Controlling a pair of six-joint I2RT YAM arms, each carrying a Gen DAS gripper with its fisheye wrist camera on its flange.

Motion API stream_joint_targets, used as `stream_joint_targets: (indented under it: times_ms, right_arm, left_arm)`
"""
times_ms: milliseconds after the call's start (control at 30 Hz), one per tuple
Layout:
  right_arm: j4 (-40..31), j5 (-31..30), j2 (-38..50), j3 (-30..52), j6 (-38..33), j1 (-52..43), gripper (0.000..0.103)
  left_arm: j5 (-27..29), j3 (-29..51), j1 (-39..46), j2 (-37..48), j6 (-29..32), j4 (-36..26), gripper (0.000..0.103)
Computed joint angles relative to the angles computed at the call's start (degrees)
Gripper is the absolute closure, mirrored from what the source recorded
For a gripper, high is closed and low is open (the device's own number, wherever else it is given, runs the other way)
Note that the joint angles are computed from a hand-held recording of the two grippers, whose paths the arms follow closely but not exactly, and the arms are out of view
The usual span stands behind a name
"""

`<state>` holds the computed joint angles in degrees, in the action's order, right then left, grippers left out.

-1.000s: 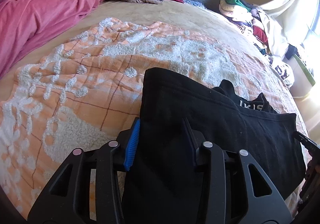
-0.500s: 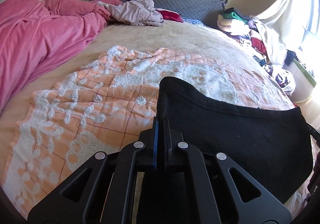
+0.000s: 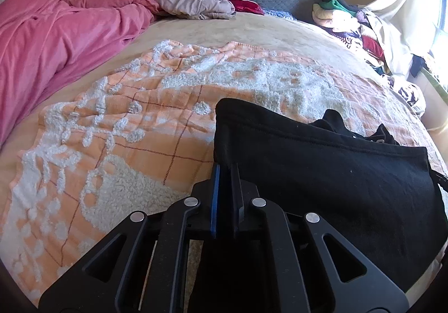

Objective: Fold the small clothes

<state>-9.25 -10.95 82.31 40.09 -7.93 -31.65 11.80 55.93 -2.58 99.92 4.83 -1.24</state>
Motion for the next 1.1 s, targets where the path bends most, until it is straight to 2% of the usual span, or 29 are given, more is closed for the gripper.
stream_joint_targets:
  times_ms: [100, 200, 433, 500, 633, 667, 700, 767, 867, 1000, 1100]
  right_arm:
    - [-0.53, 1.1, -1.96, -0.73, -0.22, 0.35, 0.081]
    - [-1.79, 1.89, -4.13, -1.36, -0.79, 0.5, 0.075]
    - [-4.78, -0.46, -13.39, -3.6, -1.62, 0.34, 0.069]
    - [-6.03, -1.73, -15.89, -4.32, -2.37, 1.0, 0.063]
    - [-8.3, -1.46, -20.22, -5.87, -3.46, 4.03, 0.063]
    - [-9.07, -1.63, -21.28, -6.14, -3.87, 4.68, 0.06]
    - [-9.9, -1.64, -22.21, -6.25, -3.92, 5.3, 0.051]
    - [-11.05, -2.35, -24.37, -6.69, -3.53, 5.6, 0.043]
    - [-13.57, -5.18, -26.92, -6.44, -3.24, 5.27, 0.043]
    - [-15.82, -6.45, -29.3, -6.6, -3.43, 5.67, 0.03]
    - [-17.39, -7.78, -29.74, -6.82, -2.44, 5.43, 0.03]
  left_arm:
    - [0.26, -1.69, -0.04, -2.58, -0.6, -0.12, 0.098]
    - [1.13, -3.39, 0.0, -5.53, -1.11, -0.06, 0.091]
    - [1.59, -6.22, -2.36, -12.51, 0.35, -2.1, 0.074]
    - [1.55, -6.89, -3.66, -13.94, 0.71, -3.35, 0.07]
    - [1.69, -8.18, -5.77, -15.16, 1.54, -5.55, 0.062]
    - [1.22, -8.76, -6.49, -15.52, 1.95, -5.87, 0.062]
    - [0.85, -9.41, -7.12, -15.95, 2.3, -6.03, 0.061]
    - [0.34, -10.36, -7.92, -16.54, 3.01, -6.31, 0.056]
    - [-0.09, -11.35, -9.05, -17.22, 3.76, -7.16, 0.056]
    - [-0.9, -11.62, -10.02, -16.43, 4.68, -9.51, 0.056]
    - [-1.26, -12.67, -10.4, -15.98, 5.45, -10.31, 0.055]
